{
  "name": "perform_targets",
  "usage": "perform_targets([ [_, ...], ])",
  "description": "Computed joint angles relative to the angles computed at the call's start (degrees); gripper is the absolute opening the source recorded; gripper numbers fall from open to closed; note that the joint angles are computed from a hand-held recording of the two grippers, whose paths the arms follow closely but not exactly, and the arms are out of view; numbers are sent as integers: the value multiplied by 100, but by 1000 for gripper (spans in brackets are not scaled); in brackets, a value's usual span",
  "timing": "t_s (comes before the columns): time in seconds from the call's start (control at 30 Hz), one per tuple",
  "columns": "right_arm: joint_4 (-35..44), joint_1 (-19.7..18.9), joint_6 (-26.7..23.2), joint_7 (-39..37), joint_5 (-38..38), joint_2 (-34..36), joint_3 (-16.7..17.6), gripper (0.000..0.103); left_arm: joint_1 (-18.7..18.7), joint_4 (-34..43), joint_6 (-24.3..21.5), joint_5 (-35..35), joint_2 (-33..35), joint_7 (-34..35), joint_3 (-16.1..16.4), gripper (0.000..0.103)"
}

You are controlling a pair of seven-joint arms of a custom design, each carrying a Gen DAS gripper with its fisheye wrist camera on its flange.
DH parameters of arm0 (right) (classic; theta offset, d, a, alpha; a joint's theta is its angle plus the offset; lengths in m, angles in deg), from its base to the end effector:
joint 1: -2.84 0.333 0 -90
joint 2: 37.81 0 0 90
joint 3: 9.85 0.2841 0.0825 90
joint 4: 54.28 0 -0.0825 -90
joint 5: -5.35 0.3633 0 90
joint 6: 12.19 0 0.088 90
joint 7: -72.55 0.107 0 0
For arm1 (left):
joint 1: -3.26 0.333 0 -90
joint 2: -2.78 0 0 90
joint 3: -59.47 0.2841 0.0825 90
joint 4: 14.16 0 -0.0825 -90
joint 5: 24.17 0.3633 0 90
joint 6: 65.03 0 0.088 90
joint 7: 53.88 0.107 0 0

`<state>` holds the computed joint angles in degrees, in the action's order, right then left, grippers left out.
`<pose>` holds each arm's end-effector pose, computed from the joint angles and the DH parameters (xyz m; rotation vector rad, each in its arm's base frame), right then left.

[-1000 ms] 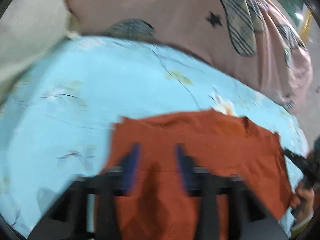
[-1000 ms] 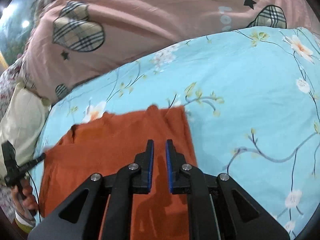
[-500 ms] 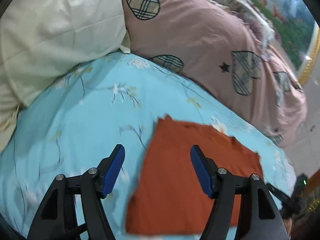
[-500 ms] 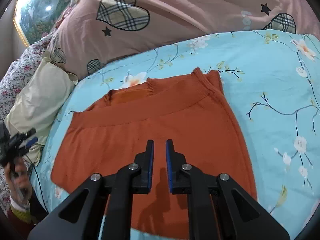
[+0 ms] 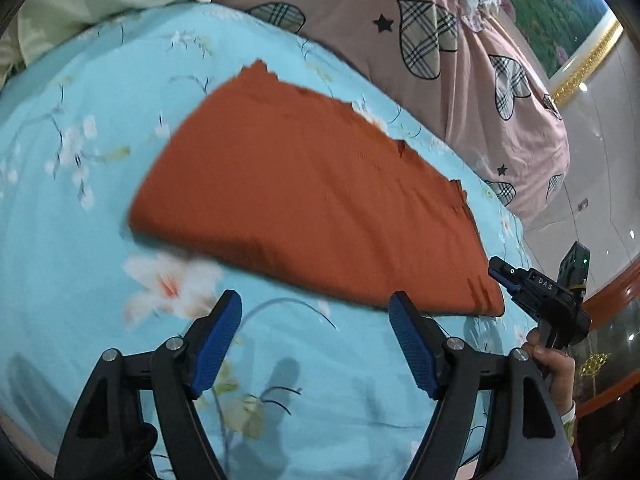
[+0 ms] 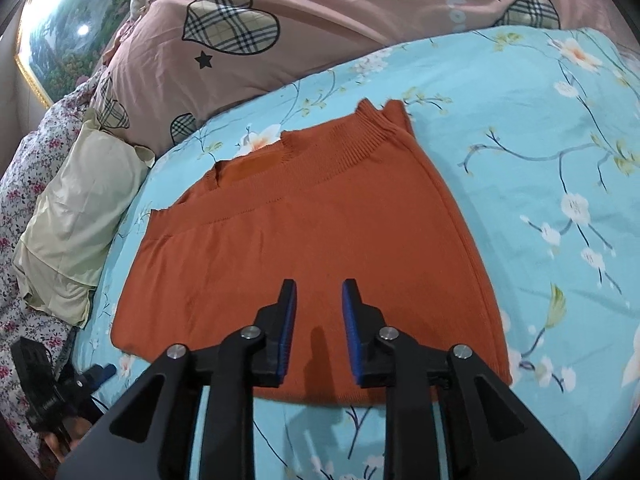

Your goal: Fold small clothes

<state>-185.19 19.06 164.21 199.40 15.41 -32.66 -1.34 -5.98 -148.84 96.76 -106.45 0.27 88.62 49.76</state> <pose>0.5100 0.2183 0.3791 -1.3593 2.0245 -0.1146 0.4842 -0.1138 0.3560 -2.0740 1.9787 -1.2707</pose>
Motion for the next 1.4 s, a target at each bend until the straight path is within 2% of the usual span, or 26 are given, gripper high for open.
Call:
perform_targets([
  [0.1, -83, -97, 84, -303, 455, -27, 168, 28, -45, 55, 113, -284, 157, -6, -54, 80],
  [0.4, -155, -40, 343, -715, 1103, -76, 327, 31, 159, 617, 130, -268, 843, -284, -101, 80],
  [0.6, 164, -198, 305, -1263, 1532, 153, 609, 32, 347, 1200, 394, -232, 1330, -400, -195, 80],
  [0.7, 406, -352, 250, -1534, 1732, 354, 789, 32, 451, 1529, 545, -51, 1610, -659, -229, 73],
  [0.8, 674, -622, 202, -1926, 2019, 573, 1083, 32, 472, 1790, 879, 585, 1870, -1171, -265, 56],
  [0.87, 850, -853, 223, -2279, 2260, 732, 1323, 32, 490, 1838, 1016, 1024, 1941, -1482, -299, 29],
  [0.9, 915, -891, 209, -2330, 2277, 790, 1344, 32, 480, 1853, 1045, 1315, 1959, -1697, -287, 23],
  [0.93, 1000, -958, 182, -2404, 2303, 868, 1381, 32, 495, 1877, 1091, 1483, 1953, -1779, -320, 13],
  [1.07, 1380, -1148, -77, -2536, 2256, 1176, 1372, 32, 555, 1913, 1514, 1875, 1754, -1447, -705, 10],
  [1.13, 1601, -1656, -120, -3188, 2747, 1354, 1857, 32, 534, 2054, 1496, 2099, 1703, -1224, -898, 9],
  [1.17, 1678, -1755, -169, -3380, 2899, 1400, 1948, 32, 484, 2145, 1459, 2250, 1713, -1144, -964, 9],
  [1.3, 2317, -2274, -904, -4450, 3789, 1809, 2338, 32, 142, 2515, 1353, 2969, 1970, -1033, -1134, 9],
  [1.33, 2423, -2319, -1035, -4624, 3969, 1884, 2366, 34, 99, 2569, 1345, 3105, 2042, -1033, -1175, 9],
  [1.4, 2719, -2438, -1484, -4931, 4328, 2120, 2416, 47, -195, 2653, 1306, 3723, 2254, -1257, -1062, 9],
])
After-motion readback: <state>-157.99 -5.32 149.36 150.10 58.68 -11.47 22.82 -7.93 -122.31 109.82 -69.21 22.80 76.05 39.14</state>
